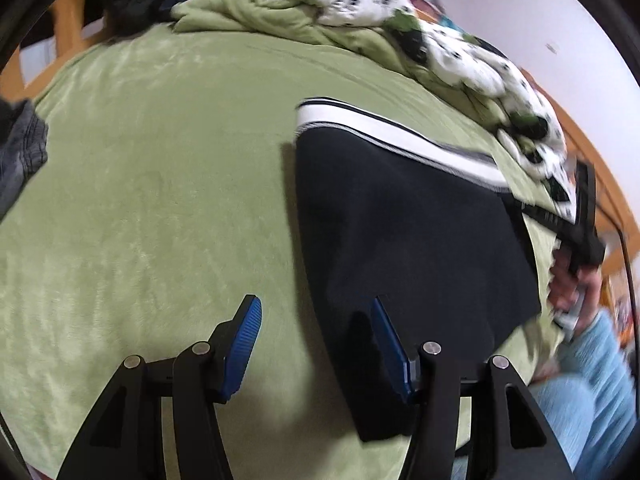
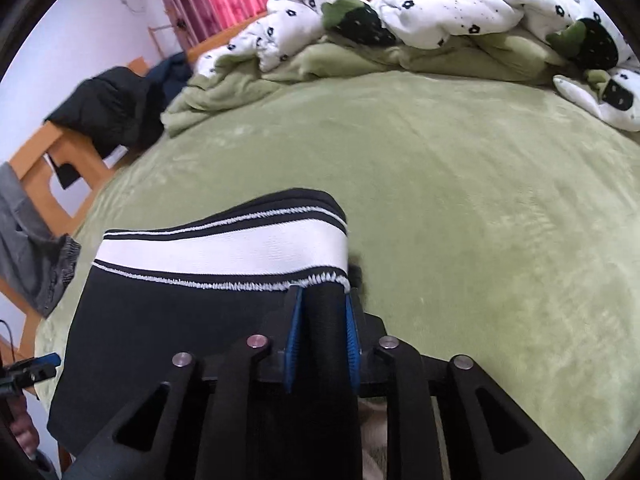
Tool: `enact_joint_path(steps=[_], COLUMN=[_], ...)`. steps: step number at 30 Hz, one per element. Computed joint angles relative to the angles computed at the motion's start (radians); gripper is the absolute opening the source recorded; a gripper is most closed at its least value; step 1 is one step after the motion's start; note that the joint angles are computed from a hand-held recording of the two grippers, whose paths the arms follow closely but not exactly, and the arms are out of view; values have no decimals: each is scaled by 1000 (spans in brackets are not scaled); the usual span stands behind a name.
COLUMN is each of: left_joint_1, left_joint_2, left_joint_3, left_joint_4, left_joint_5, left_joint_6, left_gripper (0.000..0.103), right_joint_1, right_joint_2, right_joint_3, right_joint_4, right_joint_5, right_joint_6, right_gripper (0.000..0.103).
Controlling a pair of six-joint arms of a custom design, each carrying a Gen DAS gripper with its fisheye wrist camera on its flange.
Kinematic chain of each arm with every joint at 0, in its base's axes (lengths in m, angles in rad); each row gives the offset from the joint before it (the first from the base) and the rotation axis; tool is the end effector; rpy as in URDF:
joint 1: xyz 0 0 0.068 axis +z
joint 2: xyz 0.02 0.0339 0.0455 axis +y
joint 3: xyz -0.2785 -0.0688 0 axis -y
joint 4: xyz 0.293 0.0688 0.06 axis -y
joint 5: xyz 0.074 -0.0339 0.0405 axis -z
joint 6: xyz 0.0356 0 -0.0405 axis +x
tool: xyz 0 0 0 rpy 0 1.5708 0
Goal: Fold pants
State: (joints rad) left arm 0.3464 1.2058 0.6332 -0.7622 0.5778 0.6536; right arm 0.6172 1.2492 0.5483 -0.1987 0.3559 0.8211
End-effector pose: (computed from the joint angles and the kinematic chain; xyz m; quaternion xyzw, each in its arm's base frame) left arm 0.2170 0.0576 0.1644 0.1788 0.9356 -0.1942 0.2347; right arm 0.2203 0.1412 0.1505 0.1526 0.9185 0.0878 0.3540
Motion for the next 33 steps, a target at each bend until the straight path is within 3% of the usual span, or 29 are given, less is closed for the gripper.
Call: enact_joint_path(steps=[5, 8, 11, 12, 13, 16, 18, 20, 24, 26, 27, 28, 30, 33], left_joint_1=[129, 148, 63, 22, -6, -74, -79, -74, 162, 263, 295, 300, 239, 64], left_joint_2=[-77, -124, -251, -300, -327, -352, -362, -407, -332, -218, -156, -126, -113, -147], left_joint_3=[-61, -104, -196, -230, -254, -281, -275, -274, -223, -152, -104, -72, -18, 9], left_joint_4=[-198, -266, -164, -103, -42, 87, 54, -36, -197, -237, -256, -260, -214, -69], left_joint_5=[47, 39, -9, -28, -47, -113, -116, -129, -79, -20, 25, 57, 117, 156], left_joint_6=[392, 509, 383, 307, 238, 8, -1, 103, 341, 360, 341, 305, 149, -90], left_gripper=[55, 55, 55, 44, 23, 16, 16, 21, 26, 26, 27, 37, 50, 52], right_joint_1=[192, 297, 340, 342, 341, 364, 360, 368, 419, 446, 454, 461, 463, 402], right_joint_2=[-117, -172, -187, -168, -140, -133, -141, -149, -149, -158, -163, -165, -146, -124], right_joint_3=[36, 23, -10, -15, -22, -53, -44, -25, 20, 27, 25, 25, 40, 65], right_joint_4=[-234, -303, -287, -285, -279, -243, -260, -295, -376, -401, -401, -401, -404, -371], right_joint_5=[167, 207, 176, 160, 144, 171, 155, 154, 196, 227, 237, 254, 292, 298], right_joint_6=[87, 139, 169, 181, 198, 238, 251, 260, 247, 251, 250, 245, 229, 165], right_gripper=[20, 20, 20, 20, 20, 21, 20, 20, 22, 26, 28, 33, 36, 36])
